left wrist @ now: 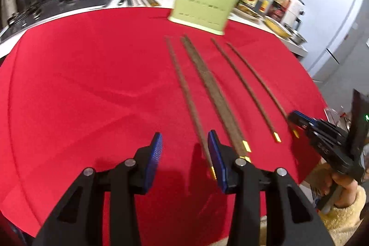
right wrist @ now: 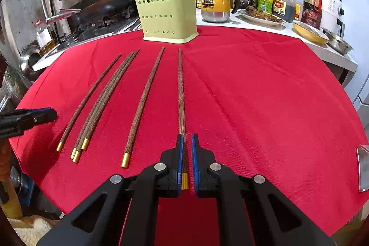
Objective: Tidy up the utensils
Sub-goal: 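Lower the open left tool toward a chopstick while the right tool holds its chopstick, then lift both held chopsticks upright and carry them toward the green holder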
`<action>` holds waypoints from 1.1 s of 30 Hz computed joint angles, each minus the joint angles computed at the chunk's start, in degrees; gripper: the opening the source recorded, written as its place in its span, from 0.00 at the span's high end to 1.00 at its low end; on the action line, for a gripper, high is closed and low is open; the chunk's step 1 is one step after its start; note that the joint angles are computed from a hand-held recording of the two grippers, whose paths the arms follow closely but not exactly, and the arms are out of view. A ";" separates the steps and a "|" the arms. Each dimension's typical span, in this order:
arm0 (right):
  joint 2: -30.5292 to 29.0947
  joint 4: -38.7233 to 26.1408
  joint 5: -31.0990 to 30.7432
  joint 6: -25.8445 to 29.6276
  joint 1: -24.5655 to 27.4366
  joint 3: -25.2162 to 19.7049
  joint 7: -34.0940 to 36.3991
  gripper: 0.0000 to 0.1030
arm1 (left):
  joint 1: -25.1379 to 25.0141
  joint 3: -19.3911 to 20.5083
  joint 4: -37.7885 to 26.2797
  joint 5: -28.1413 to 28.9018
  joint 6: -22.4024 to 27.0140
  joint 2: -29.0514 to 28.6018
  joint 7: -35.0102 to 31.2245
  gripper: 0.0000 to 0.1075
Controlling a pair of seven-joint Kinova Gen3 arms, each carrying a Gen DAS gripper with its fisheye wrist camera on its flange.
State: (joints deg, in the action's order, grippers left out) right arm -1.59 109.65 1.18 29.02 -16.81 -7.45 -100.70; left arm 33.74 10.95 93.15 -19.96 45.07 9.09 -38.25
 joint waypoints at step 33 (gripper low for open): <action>-4.78 8.54 9.73 -7.48 0.80 -4.06 -7.54 0.86 | 8.43 0.88 -0.20 -14.03 7.87 2.65 6.72 0.80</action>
